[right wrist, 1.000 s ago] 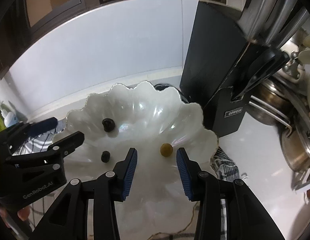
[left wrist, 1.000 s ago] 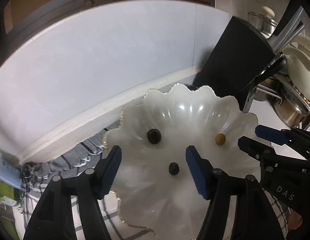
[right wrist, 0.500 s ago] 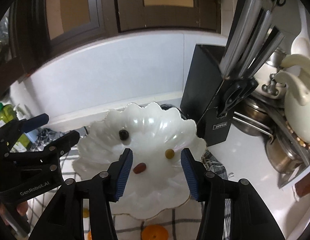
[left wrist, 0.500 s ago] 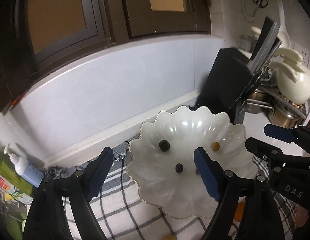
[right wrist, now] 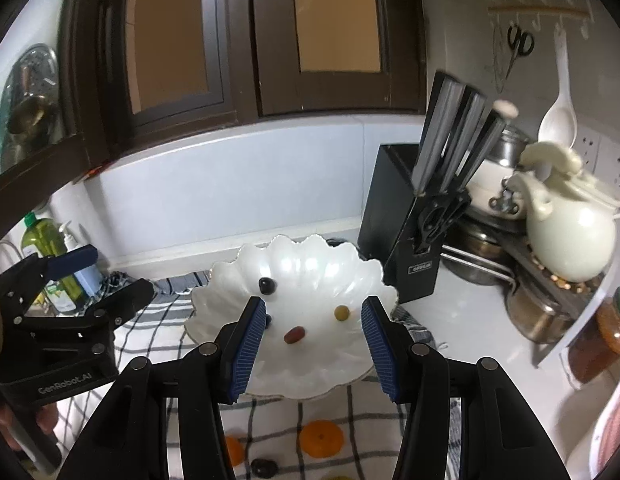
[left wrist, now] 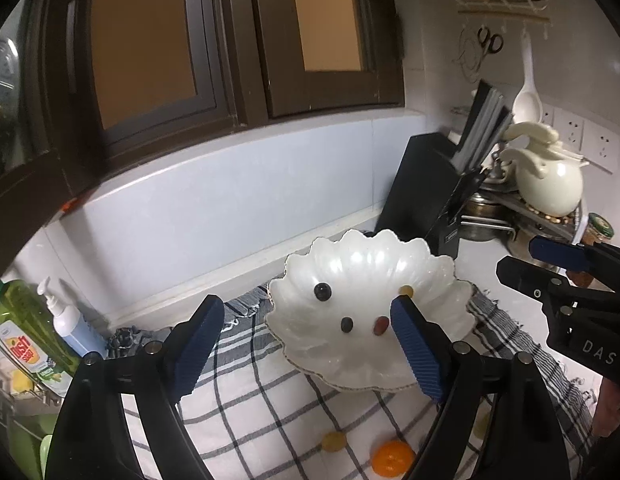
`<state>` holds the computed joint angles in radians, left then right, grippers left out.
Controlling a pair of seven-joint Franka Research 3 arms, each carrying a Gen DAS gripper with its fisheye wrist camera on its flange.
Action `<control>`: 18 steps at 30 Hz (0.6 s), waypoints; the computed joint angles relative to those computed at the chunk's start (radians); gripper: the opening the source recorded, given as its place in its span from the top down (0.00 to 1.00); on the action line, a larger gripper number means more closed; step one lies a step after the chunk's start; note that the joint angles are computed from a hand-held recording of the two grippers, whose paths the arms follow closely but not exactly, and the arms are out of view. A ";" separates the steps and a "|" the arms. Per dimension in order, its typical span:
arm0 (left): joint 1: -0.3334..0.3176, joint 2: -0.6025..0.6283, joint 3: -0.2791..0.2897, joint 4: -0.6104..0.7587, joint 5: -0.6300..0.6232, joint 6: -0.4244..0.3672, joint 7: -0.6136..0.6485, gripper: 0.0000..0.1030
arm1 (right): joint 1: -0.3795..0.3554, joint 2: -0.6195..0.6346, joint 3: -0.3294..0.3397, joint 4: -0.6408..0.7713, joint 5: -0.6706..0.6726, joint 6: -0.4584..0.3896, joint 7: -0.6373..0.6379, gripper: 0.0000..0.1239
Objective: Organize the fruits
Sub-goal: 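Release the red date into the bowl with the right tool and withdraw both tools, then move both open tools back from the bowl over the loose fruits on the cloth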
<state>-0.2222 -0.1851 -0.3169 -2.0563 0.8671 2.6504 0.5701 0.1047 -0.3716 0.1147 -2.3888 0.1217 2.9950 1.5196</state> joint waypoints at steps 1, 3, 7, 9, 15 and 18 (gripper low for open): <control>0.001 -0.017 -0.003 -0.014 0.015 0.001 -0.015 0.17 | -0.002 -0.016 0.003 -0.014 -0.003 0.008 0.001 0.59; 0.005 -0.046 -0.011 -0.037 0.035 0.004 -0.035 0.17 | 0.004 -0.051 0.004 -0.043 -0.001 0.018 -0.004 0.59; 0.005 -0.103 -0.019 -0.087 0.029 0.020 -0.037 0.17 | 0.015 -0.101 0.002 -0.087 0.013 0.035 -0.020 0.59; 0.009 -0.130 -0.027 -0.110 0.022 0.026 -0.038 0.17 | 0.013 -0.128 0.010 -0.110 0.018 0.042 -0.020 0.59; 0.036 -0.204 -0.063 -0.174 0.036 0.033 -0.062 0.15 | -0.044 -0.215 0.079 -0.185 0.002 0.072 0.001 0.59; 0.047 -0.228 -0.083 -0.195 0.048 0.014 -0.080 0.15 | -0.056 -0.247 0.097 -0.214 -0.005 0.075 0.012 0.59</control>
<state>-0.1757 -0.4131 -0.4003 -2.2513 0.9147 2.6642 0.4900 0.0484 -0.6188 0.2115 -2.6027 0.1163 3.0699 1.5321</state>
